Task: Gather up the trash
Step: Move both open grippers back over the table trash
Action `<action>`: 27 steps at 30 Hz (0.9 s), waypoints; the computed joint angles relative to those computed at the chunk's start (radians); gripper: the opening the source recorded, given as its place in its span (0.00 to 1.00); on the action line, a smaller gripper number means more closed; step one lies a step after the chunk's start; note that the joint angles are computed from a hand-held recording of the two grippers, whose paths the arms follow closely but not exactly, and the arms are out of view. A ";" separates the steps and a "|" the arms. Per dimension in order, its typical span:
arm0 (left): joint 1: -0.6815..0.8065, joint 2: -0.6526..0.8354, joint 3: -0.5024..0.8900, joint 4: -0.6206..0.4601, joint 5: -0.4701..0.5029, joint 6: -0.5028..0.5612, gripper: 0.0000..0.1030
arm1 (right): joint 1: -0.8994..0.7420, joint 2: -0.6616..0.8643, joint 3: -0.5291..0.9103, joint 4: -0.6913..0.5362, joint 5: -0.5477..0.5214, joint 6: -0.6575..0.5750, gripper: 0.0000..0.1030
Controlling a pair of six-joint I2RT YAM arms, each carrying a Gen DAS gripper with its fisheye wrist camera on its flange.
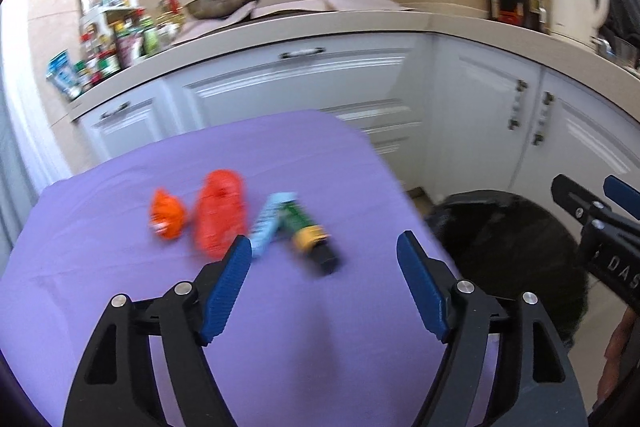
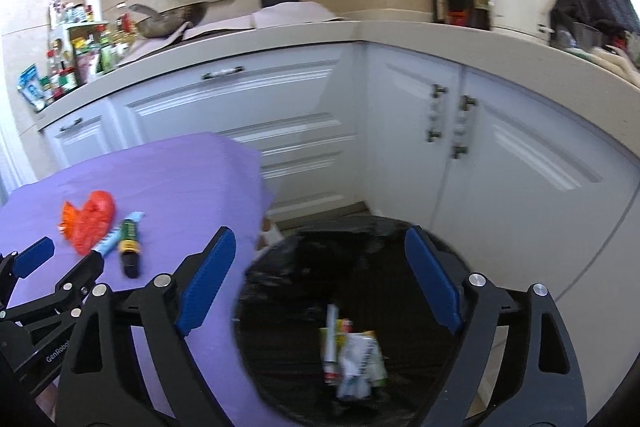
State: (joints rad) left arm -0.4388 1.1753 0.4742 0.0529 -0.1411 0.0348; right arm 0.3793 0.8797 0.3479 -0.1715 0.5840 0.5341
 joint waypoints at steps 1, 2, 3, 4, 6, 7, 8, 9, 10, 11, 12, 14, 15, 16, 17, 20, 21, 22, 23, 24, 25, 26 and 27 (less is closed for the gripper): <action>0.035 -0.012 -0.005 -0.006 0.009 0.013 0.71 | 0.024 0.026 0.012 0.009 0.007 0.008 0.82; 0.061 -0.019 -0.006 -0.012 0.017 0.022 0.71 | 0.053 0.063 0.029 0.021 0.017 0.019 0.82; 0.102 -0.031 -0.011 -0.019 0.030 0.034 0.71 | 0.076 0.098 0.047 0.032 0.022 0.026 0.82; 0.146 -0.040 -0.013 -0.026 0.048 0.046 0.71 | 0.089 0.119 0.057 0.041 0.020 0.028 0.82; 0.222 -0.052 -0.017 -0.036 0.084 0.072 0.72 | 0.114 0.173 0.086 0.065 -0.004 0.021 0.82; 0.272 -0.056 -0.019 -0.039 0.104 0.086 0.72 | 0.134 0.214 0.109 0.074 -0.004 0.026 0.82; 0.306 -0.056 -0.019 -0.040 0.120 0.097 0.72 | 0.148 0.241 0.124 0.078 -0.004 0.028 0.82; 0.355 -0.054 -0.017 -0.042 0.143 0.111 0.72 | 0.161 0.273 0.143 0.085 -0.009 0.025 0.82; 0.394 -0.048 -0.014 -0.044 0.160 0.122 0.72 | 0.175 0.306 0.163 0.090 -0.012 0.022 0.82; 0.422 -0.041 -0.009 -0.044 0.172 0.130 0.72 | 0.188 0.330 0.176 0.092 -0.010 0.021 0.82; 0.464 -0.030 -0.005 -0.041 0.190 0.142 0.72 | 0.199 0.363 0.198 0.095 -0.011 0.018 0.82; 0.527 -0.007 0.006 -0.035 0.217 0.159 0.72 | 0.215 0.426 0.239 0.101 -0.020 0.009 0.82; 0.562 0.008 0.012 -0.031 0.230 0.169 0.72 | 0.220 0.449 0.254 0.104 -0.025 0.005 0.82; 0.594 0.025 0.019 -0.024 0.240 0.180 0.72 | 0.225 0.481 0.275 0.107 -0.032 0.002 0.82; 0.619 0.039 0.023 -0.019 0.249 0.189 0.72 | 0.231 0.503 0.287 0.111 -0.035 0.002 0.82; 0.689 0.091 0.047 -0.012 0.268 0.212 0.72 | 0.237 0.584 0.344 0.112 -0.051 -0.006 0.81; 0.714 0.110 0.056 -0.010 0.277 0.219 0.72 | 0.237 0.610 0.366 0.109 -0.058 -0.009 0.80; 0.731 0.121 0.062 -0.007 0.284 0.223 0.72 | 0.237 0.634 0.385 0.106 -0.067 -0.014 0.78; 0.743 0.132 0.068 -0.005 0.288 0.225 0.72 | 0.236 0.654 0.402 0.101 -0.073 -0.018 0.76; 0.755 0.145 0.076 -0.003 0.292 0.228 0.72 | 0.236 0.676 0.421 0.094 -0.076 -0.021 0.75; 0.765 0.153 0.080 -0.003 0.296 0.230 0.72 | 0.238 0.692 0.434 0.088 -0.076 -0.020 0.75; 0.772 0.160 0.087 -0.006 0.299 0.232 0.72 | 0.237 0.711 0.451 0.079 -0.076 -0.020 0.74; 0.780 0.171 0.096 -0.006 0.302 0.233 0.72 | 0.235 0.726 0.465 0.069 -0.079 -0.019 0.74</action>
State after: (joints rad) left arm 0.3410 1.3467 0.5699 0.0471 0.1609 0.2675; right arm 0.6148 1.6061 0.8126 -0.1023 0.5045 0.5153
